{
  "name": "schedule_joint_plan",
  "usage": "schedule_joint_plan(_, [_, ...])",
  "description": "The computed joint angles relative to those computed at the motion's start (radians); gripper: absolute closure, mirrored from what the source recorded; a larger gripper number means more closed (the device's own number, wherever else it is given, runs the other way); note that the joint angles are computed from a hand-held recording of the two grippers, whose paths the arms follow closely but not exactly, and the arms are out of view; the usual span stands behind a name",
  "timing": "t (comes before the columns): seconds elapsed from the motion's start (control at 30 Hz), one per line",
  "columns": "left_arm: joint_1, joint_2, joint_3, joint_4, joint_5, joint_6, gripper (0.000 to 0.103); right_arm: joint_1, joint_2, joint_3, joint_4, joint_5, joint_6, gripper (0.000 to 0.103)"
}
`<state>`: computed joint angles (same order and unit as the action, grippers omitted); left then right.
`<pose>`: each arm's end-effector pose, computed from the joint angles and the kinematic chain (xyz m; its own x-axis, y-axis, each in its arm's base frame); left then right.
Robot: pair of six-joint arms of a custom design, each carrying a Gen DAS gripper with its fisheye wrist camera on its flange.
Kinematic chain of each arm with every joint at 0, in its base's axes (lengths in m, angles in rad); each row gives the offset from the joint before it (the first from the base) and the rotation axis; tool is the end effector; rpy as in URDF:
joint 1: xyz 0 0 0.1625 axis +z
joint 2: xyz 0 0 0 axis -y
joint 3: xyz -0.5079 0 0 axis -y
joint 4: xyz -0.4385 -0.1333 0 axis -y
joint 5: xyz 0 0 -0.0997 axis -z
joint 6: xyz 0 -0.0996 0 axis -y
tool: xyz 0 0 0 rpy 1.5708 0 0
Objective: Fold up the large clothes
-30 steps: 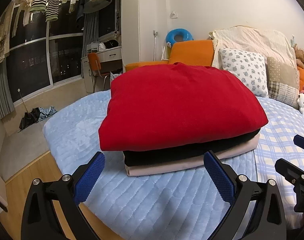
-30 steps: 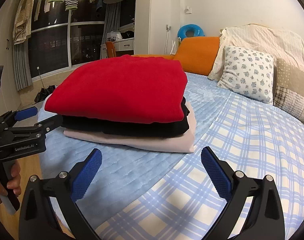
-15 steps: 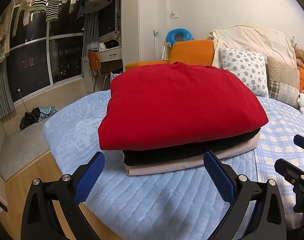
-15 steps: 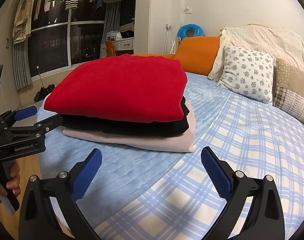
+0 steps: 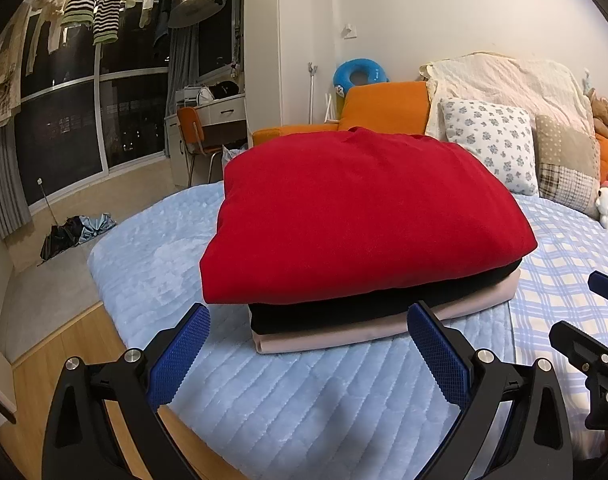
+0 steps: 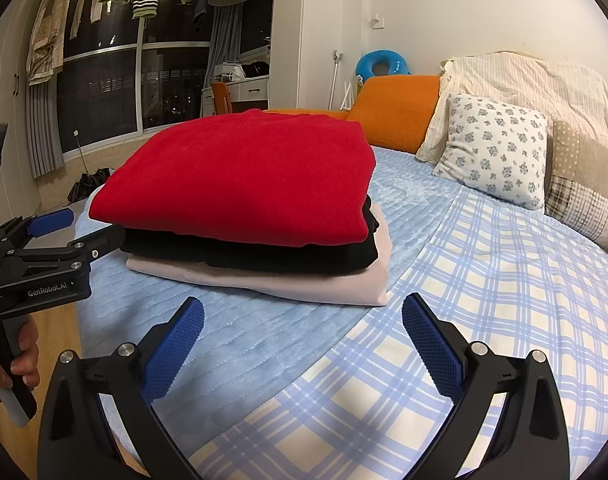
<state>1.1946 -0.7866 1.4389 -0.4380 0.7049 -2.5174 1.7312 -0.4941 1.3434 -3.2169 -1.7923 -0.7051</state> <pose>-0.0806 -0.7735 0.1448 -0.6652 -0.2529 -0.7025 0.5754 0.4259 -0.6982 0.2499 -0.8469 0.0775 -0.6802 -0.4478 0.5804 -0.7254 0.5250 -0.4451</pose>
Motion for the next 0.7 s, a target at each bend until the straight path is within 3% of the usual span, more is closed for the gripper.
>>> schedule_joint_plan(0.7, [0.003, 0.004, -0.013, 0.004, 0.023, 0.034, 0.003, -0.002, -0.003, 0.002, 0.023, -0.001, -0.004, 0.005])
